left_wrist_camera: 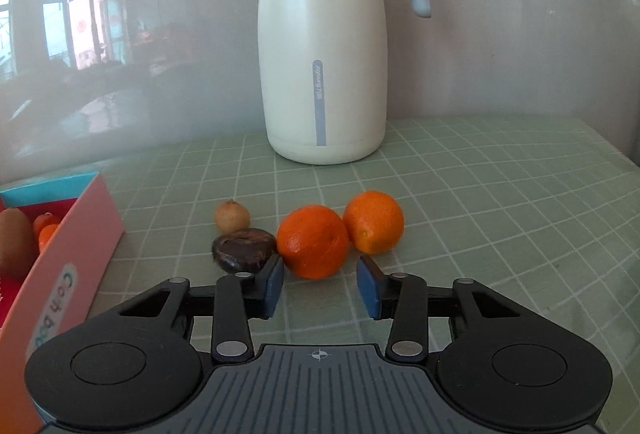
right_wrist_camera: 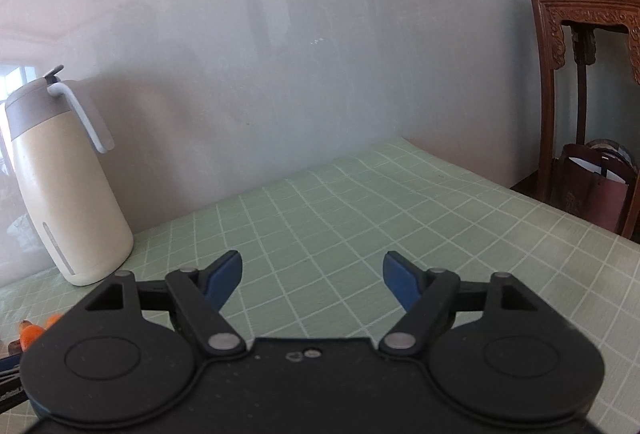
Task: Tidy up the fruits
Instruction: 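Reach the left gripper to a mandarin orange and close on it, then carry the mandarin with the left gripper into the red box and release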
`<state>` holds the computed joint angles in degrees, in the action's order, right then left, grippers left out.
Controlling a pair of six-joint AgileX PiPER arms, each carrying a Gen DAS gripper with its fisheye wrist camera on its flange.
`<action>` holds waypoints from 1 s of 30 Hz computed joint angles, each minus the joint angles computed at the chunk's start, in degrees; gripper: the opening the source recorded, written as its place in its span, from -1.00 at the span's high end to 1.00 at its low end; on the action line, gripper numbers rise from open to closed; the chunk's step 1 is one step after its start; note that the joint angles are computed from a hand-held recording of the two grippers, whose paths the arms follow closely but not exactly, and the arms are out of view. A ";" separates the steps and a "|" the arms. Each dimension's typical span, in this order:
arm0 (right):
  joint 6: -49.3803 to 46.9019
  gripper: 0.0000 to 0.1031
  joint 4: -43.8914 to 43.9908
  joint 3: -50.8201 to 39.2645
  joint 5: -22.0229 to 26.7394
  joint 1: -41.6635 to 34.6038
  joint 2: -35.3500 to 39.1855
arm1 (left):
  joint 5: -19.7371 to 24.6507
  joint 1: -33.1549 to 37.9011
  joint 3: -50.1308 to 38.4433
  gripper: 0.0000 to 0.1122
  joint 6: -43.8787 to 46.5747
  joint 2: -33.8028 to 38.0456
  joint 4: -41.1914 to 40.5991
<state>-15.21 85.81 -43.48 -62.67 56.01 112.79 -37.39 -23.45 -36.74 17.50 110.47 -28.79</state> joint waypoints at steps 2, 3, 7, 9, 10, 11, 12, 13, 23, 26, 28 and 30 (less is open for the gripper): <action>0.34 -0.50 -0.13 0.25 -0.05 -0.03 -0.02 | -0.50 -0.06 -0.76 0.25 0.54 0.57 -1.08; 0.40 -0.50 -0.16 0.37 0.04 0.01 -0.01 | -0.55 -0.16 -1.38 0.25 0.99 1.02 -1.79; 0.33 -0.50 -0.92 0.04 0.81 -0.59 0.37 | 0.51 0.94 -4.13 0.25 0.57 2.58 -1.60; 0.17 -0.50 -1.15 -0.12 0.92 -0.67 0.52 | 1.53 1.53 -5.28 0.25 0.27 2.97 -1.11; 0.21 -0.51 -1.19 0.06 0.91 -0.58 0.45 | 1.59 1.59 -5.64 0.25 0.41 3.12 -1.29; 0.12 -0.51 -1.14 0.14 0.92 -0.49 0.44 | 2.15 1.71 -6.54 0.24 1.11 3.57 -1.65; -0.02 -0.51 -1.03 0.10 0.94 -0.44 0.51 | 2.68 1.92 -7.25 0.24 1.19 3.85 -1.59; -0.02 -0.51 -1.01 0.07 1.00 -0.45 0.61 | 2.68 2.00 -7.63 0.24 0.97 4.01 -1.63; -1.97 -0.51 -1.17 -0.92 1.89 -0.83 0.36 | 3.81 2.91 -10.15 0.27 1.48 5.08 -1.66; -1.81 -0.51 -1.40 -0.92 1.56 -0.34 0.29 | 3.51 2.97 -8.95 0.27 0.73 4.55 -1.11; -1.58 -0.52 -1.49 -0.85 1.43 -0.08 0.24 | 2.85 2.63 -6.82 0.27 0.38 3.37 -0.55; -1.19 -0.52 -1.59 -0.55 1.34 0.09 0.02 | 2.78 2.14 -4.52 0.27 -0.06 1.73 -0.12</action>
